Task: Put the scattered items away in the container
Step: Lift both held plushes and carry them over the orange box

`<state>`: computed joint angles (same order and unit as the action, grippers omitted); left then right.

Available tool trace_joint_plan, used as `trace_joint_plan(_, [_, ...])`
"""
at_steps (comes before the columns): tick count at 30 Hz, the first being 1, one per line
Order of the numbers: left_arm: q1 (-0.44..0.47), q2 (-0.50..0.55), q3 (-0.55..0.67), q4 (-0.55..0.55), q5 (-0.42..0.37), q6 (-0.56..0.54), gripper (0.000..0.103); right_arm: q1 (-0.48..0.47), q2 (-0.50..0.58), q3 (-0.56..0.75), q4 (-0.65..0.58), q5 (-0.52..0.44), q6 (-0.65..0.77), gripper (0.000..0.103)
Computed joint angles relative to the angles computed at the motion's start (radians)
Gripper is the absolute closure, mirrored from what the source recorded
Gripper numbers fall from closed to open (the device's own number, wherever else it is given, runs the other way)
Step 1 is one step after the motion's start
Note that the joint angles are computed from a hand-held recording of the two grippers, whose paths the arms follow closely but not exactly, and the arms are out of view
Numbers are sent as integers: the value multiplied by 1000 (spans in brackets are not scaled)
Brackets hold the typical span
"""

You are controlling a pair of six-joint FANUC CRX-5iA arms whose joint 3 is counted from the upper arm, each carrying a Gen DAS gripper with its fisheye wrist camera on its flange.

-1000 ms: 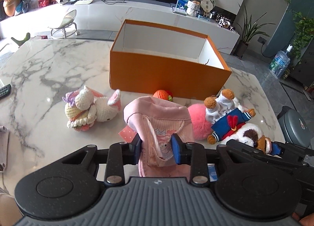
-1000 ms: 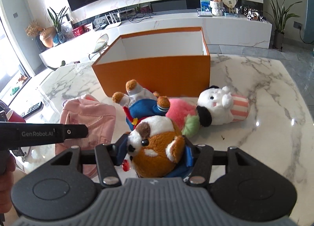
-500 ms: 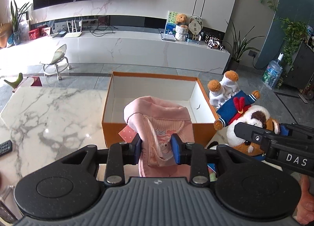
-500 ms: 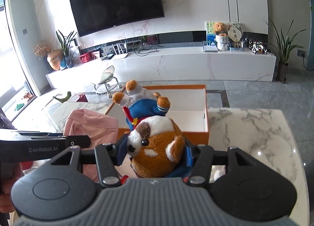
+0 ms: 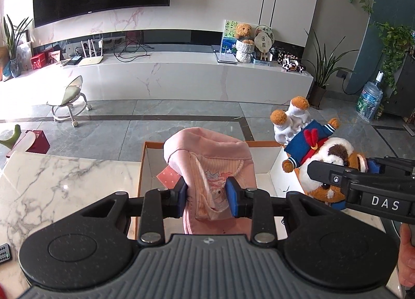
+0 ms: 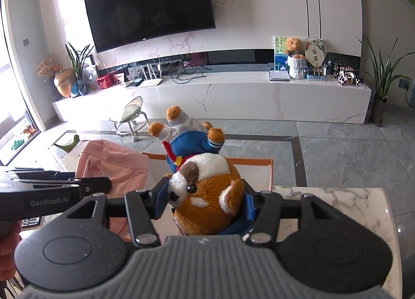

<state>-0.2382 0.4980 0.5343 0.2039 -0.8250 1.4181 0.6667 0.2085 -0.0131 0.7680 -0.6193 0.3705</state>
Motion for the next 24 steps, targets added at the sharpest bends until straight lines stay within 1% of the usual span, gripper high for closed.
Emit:
trace_joint_plan(3, [7, 93, 102, 11, -50, -5, 67, -35, 94, 115, -116, -22, 109, 45])
trace_joint_plan(6, [11, 193, 213, 23, -125, -10, 67, -62, 191, 226, -214, -66, 202, 45])
trace_joint_plan(11, [10, 359, 416, -9, -257, 23, 67, -96, 340, 410, -379, -167, 350, 45])
trace_joint_plan(13, [12, 399, 465, -20, -292, 37, 67, -106, 387, 465, -429, -199, 382, 45])
trace_joint_plan(17, [13, 450, 521, -51, -335, 57, 67, -116, 465, 557, -467, -259, 413, 45])
trace_joint_plan(19, [12, 487, 585, -63, -381, 67, 66, -118, 495, 600, -481, -295, 426, 45])
trace_joint_plan(22, [12, 514, 622, -71, -418, 69, 66, -121, 533, 658, -500, -343, 436, 44])
trace_joint_plan(23, [12, 528, 646, -75, -439, 72, 65, -122, 540, 672, -507, -356, 442, 44])
trace_joint_plan(24, [9, 562, 712, -78, -476, 81, 65, -123, 546, 685, -515, -369, 449, 43])
